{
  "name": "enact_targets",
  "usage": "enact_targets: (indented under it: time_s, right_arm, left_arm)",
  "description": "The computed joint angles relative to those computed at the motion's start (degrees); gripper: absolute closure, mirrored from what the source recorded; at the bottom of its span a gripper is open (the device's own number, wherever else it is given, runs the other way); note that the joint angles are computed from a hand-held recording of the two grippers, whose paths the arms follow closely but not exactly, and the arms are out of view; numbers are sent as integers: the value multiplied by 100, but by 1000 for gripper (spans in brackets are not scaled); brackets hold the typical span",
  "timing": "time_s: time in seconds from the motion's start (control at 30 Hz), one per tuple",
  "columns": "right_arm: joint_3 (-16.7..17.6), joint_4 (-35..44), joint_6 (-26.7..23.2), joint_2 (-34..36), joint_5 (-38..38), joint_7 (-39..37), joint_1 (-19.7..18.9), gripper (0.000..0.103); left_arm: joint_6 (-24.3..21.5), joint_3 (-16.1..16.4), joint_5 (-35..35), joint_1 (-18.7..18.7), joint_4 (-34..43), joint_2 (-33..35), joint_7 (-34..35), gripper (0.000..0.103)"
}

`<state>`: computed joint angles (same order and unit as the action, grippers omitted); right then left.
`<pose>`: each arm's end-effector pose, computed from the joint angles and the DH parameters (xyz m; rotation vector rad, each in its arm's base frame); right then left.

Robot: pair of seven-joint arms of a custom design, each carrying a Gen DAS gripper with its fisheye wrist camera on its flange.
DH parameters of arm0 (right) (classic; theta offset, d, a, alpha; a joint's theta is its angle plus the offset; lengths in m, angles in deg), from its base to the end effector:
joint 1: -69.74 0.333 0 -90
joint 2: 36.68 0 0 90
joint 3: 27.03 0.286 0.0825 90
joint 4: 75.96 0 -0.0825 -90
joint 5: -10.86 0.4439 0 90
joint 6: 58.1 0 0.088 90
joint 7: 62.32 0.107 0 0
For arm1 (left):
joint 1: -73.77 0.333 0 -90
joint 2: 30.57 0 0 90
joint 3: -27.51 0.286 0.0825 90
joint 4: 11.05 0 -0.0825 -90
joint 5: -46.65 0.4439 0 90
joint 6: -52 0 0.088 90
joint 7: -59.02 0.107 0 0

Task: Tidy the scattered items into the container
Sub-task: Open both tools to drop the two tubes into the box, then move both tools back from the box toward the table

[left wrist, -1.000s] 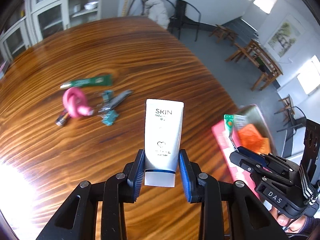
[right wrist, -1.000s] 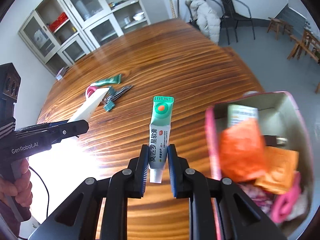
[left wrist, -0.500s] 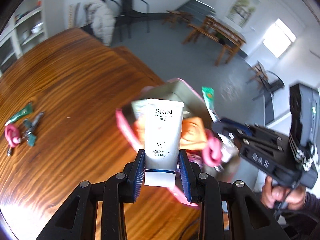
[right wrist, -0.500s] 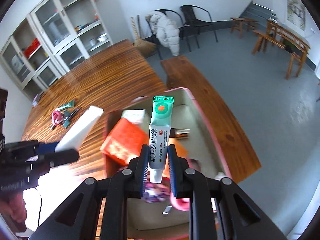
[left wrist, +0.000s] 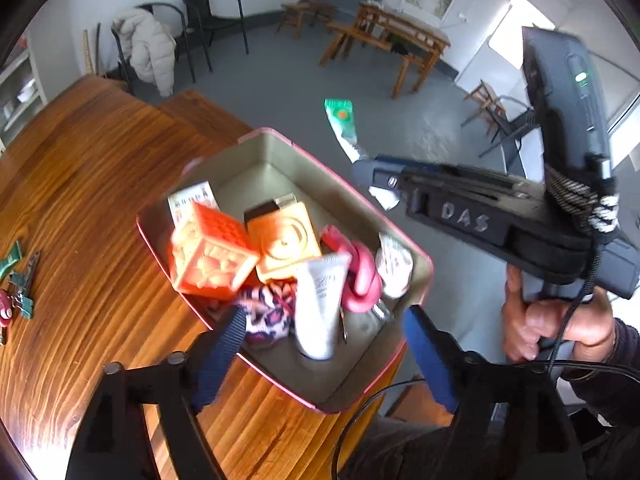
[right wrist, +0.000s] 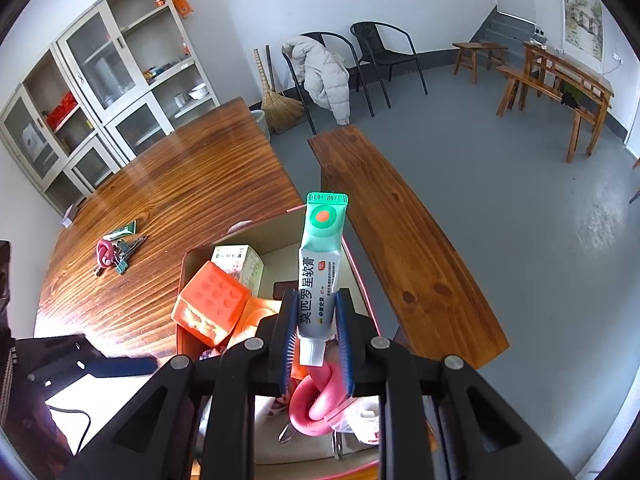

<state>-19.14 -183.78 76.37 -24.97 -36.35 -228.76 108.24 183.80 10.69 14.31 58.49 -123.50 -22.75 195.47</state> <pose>0.4794 0.4832 0.3737 -1.3165 2.1906 -0.5552 0.5503 -0.3547 0.3724 0.7815 -2.7894 0.7567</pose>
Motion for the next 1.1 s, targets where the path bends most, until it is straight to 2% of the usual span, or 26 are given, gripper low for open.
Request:
enact_targets:
  time_s: [0.33,0.5,0.57,0.6,0.63,0.73,0.9,1.1]
  right_arm:
    - [-80,193,282,192,-67,-273,-13,82]
    - [-135,378,404,391,191,-526,-42,81]
    - [-157,472,360,480,363,-665,-40,77]
    - [-170,540,303,539,432,-707,-22,69]
    - [-188,590,282,585,465,-723,1,66]
    - [-239,717,277,693,500,-785,75,66]
    - [-322,1165,278,1002,529,-960,207,66]
    - [-454,2091,301,1647,712,-1395,400,66]
  left_arm:
    - [283,115,52,155,-15,29,-543,20]
    - [470,164,83,234,-176,-43,-808,20]
    - [541,189,65,275,-259,-105,-888,20]
    - [565,208,59,298,-286,-128,-923,20]
    - [593,231,52,324,-309,-145,-967,20]
    - [650,283,39,390,-360,-189,-1078,20]
    - [777,384,15,525,-463,-276,-1208,20]
    - [906,531,99,709,-560,-356,-1418,20]
